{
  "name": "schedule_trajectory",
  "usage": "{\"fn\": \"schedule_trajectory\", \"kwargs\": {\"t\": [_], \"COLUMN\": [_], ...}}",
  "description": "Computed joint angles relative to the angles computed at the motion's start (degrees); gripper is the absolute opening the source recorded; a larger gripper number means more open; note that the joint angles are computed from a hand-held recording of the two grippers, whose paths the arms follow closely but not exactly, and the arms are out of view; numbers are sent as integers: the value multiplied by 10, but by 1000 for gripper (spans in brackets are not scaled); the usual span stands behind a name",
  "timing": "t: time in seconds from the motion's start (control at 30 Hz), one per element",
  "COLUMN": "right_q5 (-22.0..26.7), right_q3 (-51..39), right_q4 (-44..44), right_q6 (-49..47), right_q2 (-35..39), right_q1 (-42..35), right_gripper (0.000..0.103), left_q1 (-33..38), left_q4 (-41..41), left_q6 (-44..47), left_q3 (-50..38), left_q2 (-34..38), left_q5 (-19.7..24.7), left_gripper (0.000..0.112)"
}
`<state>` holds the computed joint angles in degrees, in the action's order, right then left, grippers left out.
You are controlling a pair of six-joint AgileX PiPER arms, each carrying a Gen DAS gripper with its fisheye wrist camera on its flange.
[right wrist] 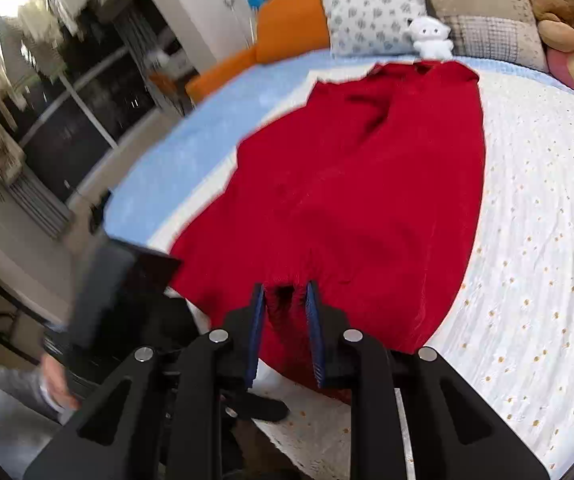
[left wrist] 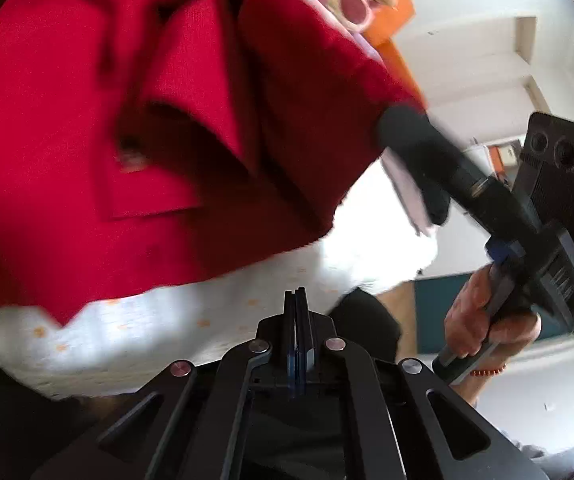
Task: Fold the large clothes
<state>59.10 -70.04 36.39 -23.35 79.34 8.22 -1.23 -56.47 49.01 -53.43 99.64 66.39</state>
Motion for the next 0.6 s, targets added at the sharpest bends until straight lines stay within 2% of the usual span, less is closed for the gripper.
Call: {"fn": "schedule_trajectory", "kwargs": {"t": [0.1,0.2,0.27,0.3,0.33,0.37,0.4,0.47,0.53,0.6], "right_q5": [-29,-51,-61,-59,-58,-67,-81,-94,-109,-126], "right_q3": [15,19,13,5,-4,-9,-10,-37,-59,-85], "right_q4": [-42,-92,-128,-145,-165,-189,-206,-232,-247,-275], "right_q6": [26,63,96,111,128,149,165,191,213,254], "right_q2": [20,46,51,48,43,32,22,15,20,40], "right_q1": [53,105,133,144,157,171,184,214,239,264], "right_gripper": [21,21,28,29,42,64,72,75,73,74], "left_q1": [22,54,68,81,89,93,104,126,157,203], "left_q4": [18,26,29,34,39,38,32,37,43,50], "left_q6": [1,7,14,19,20,22,34,37,38,42], "left_q3": [16,24,31,28,27,22,19,5,-21,-51], "left_q2": [-6,4,-5,-7,-14,-18,-26,-37,-37,-39], "left_q5": [-30,-29,-33,-20,-17,-20,-18,-19,-7,-5], "left_gripper": [7,8,12,16,30,38,44,49,64,70]}}
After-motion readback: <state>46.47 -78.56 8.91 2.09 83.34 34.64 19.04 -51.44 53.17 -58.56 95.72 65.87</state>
